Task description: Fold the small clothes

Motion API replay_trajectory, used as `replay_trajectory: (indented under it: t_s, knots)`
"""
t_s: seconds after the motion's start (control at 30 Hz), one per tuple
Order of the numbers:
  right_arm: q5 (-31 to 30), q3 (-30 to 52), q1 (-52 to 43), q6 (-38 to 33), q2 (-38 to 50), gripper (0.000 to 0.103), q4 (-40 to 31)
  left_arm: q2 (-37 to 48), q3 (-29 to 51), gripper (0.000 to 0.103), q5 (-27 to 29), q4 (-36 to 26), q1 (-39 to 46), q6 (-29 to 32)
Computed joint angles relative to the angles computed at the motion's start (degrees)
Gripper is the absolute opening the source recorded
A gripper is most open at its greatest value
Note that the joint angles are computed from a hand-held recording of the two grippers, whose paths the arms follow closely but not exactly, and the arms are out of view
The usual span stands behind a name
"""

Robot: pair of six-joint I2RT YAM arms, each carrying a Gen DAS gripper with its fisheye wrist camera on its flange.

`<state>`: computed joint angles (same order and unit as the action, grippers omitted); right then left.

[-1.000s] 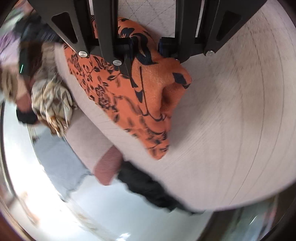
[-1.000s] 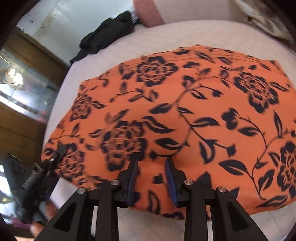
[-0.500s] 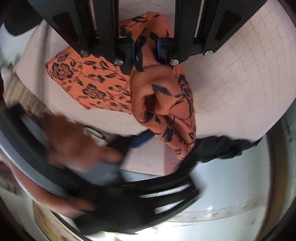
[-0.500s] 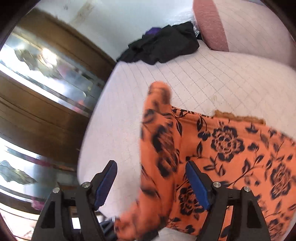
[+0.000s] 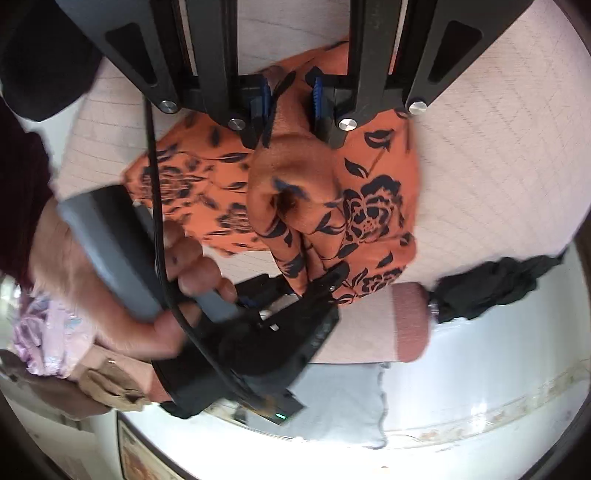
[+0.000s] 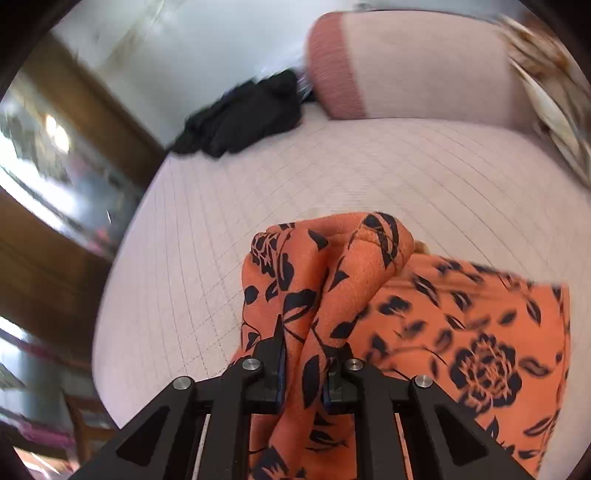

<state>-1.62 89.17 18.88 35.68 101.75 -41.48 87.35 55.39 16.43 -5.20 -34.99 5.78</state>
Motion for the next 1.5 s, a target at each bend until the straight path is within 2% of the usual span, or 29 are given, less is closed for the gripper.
replay_trajectory:
  t_s: [0.17, 0.27, 0.4, 0.53, 0.6, 0.63, 0.67, 0.7, 0.73, 0.83, 0.93, 1.0, 1.07, 1.13, 1.2, 1.23, 1.27, 1.33, 1.37, 1.43, 1.5]
  knots:
    - [-3.32, -22.19, -6.74, 0.90, -15.12, 0.014, 15.15, 5.40, 7.16, 0.017, 4.27, -3.40, -4.78, -3.91]
    - [-7.34, -29.70, -13.56, 0.10, -20.97, 0.014, 19.34, 11.64, 15.49, 0.017, 5.69, -6.48, -8.56, -5.72]
    - [-13.78, -31.53, -25.57, -4.67, -22.97, 0.014, 18.24, 22.70, 29.10, 0.017, 5.17, -10.13, -14.78, -8.03]
    - [-17.80, -29.76, -34.35, -10.55, -19.64, 0.014, 17.86, 33.08, 41.03, 0.018, 3.86, -13.39, -18.23, -11.48]
    - [-19.70, -28.19, -37.94, -14.01, -17.00, 0.014, 18.30, 37.72, 47.40, 0.022, 3.02, -18.87, -18.83, -11.64]
    - [-22.96, -27.35, -40.37, -15.83, -15.07, 0.014, 18.05, 39.75, 50.67, 0.026, 3.59, -22.94, -18.17, -10.49]
    - [-26.43, -25.52, -42.03, -16.43, -11.91, 0.014, 16.66, 39.87, 51.07, 0.028, 4.61, -24.66, -17.81, -9.52]
    - [-27.79, -23.79, -42.97, -16.57, -9.17, 0.017, 14.48, 38.70, 49.63, 0.035, 5.49, -24.71, -17.29, -8.82]
    - [-27.33, -23.19, -42.77, -15.94, -7.87, 0.017, 13.72, 36.40, 47.43, 0.048, 6.04, -24.94, -16.64, -7.99]
    - [-27.45, -24.65, -44.13, -16.17, -10.00, 0.018, 13.09, 25.84, 36.37, 0.071, 7.35, -20.72, -13.79, -5.63]
    - [-26.83, -28.66, -44.34, -15.64, -18.26, 0.018, 13.35, 17.04, 28.41, 0.074, 5.23, -17.09, -9.40, -4.42]
    - [-25.75, -30.99, -42.48, -15.75, -25.17, 0.018, 11.22, 14.97, 26.25, 0.074, 2.52, -15.39, -6.29, -5.10]
    - [-22.31, -32.48, -37.99, -16.26, -30.88, 0.018, 8.43, 15.48, 26.30, 0.074, -1.13, -16.33, -4.93, -5.44]
    - [-21.11, -34.70, -34.34, -13.97, -34.53, 0.018, 7.22, 19.76, 29.60, 0.074, -4.63, -20.16, -4.61, -4.71]
    - [-19.66, -40.27, -30.38, -10.38, -40.22, 0.018, 6.86, 24.86, 32.80, 0.075, -11.39, -24.81, -5.62, -1.73]
    - [-17.18, -42.21, -28.26, -8.92, -41.87, 0.018, 6.00, 26.82, 32.55, 0.075, -12.94, -25.85, -5.81, -0.44]
    - [-13.48, -44.28, -25.81, -5.98, -42.63, 0.018, 4.00, 26.03, 30.10, 0.075, -11.32, -23.96, -4.91, -1.32]
    - [-15.73, -50.98, -25.38, 1.03, -45.88, 0.019, 4.53, 25.32, 30.46, 0.075, -9.62, -26.08, -3.85, -2.14]
    - [-13.93, -54.36, -23.42, 4.19, -50.98, 0.019, 5.38, 24.47, 30.09, 0.075, -10.13, -26.14, -3.84, -0.73]
    - [-7.55, -53.48, -16.64, 6.27, -54.94, 0.019, 0.53, 22.93, 28.52, 0.075, -11.43, -25.20, -4.16, 0.96]
    - [-3.26, -50.82, -12.40, 7.91, -55.32, 0.019, -3.90, 23.93, 29.92, 0.074, -10.24, -25.30, -3.72, -0.63]
